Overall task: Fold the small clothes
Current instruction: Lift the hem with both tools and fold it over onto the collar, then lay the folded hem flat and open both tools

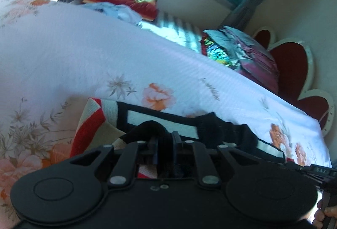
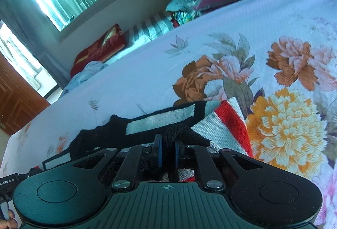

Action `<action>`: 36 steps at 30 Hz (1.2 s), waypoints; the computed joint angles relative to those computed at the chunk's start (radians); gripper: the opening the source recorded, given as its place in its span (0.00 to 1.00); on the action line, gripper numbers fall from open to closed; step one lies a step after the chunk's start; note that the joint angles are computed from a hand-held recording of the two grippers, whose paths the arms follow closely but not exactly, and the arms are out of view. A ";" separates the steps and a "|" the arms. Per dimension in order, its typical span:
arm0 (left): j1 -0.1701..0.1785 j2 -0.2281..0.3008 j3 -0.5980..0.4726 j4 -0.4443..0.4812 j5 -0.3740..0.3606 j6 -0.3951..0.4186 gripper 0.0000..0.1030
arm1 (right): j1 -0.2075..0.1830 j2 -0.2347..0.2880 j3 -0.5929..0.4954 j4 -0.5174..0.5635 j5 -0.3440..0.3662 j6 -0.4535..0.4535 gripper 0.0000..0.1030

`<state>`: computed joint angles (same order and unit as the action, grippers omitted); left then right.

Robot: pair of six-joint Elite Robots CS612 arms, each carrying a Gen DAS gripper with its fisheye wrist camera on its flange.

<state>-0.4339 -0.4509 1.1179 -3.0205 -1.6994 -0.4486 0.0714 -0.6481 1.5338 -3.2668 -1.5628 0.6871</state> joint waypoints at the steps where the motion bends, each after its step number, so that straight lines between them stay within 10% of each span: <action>1: -0.001 0.002 -0.011 0.031 0.008 -0.007 0.20 | -0.004 0.002 -0.004 0.012 0.013 0.010 0.10; 5: 0.004 0.009 -0.027 0.048 -0.013 -0.044 0.41 | -0.017 0.000 -0.001 -0.002 0.041 0.023 0.23; 7: 0.004 0.003 -0.010 -0.005 0.009 -0.057 0.68 | -0.013 -0.005 0.004 -0.033 -0.010 0.018 0.64; 8: 0.001 -0.002 0.003 -0.038 0.041 -0.055 0.79 | -0.009 -0.006 0.003 -0.043 -0.050 0.008 0.70; 19: -0.003 -0.009 0.023 -0.018 0.079 0.099 0.65 | 0.008 0.008 -0.008 -0.015 -0.071 -0.238 0.70; 20: -0.005 -0.006 0.020 -0.004 0.083 0.114 0.56 | 0.011 0.016 -0.020 0.001 -0.078 -0.258 0.67; 22: -0.010 -0.002 0.020 0.010 0.104 0.137 0.41 | 0.011 0.026 -0.033 0.026 -0.069 -0.268 0.28; 27: -0.014 -0.009 0.058 -0.047 0.140 0.166 0.06 | 0.002 0.032 -0.031 0.012 -0.055 -0.253 0.03; 36: -0.019 -0.023 0.142 -0.182 0.196 0.154 0.06 | 0.007 0.042 -0.031 0.005 -0.138 -0.224 0.03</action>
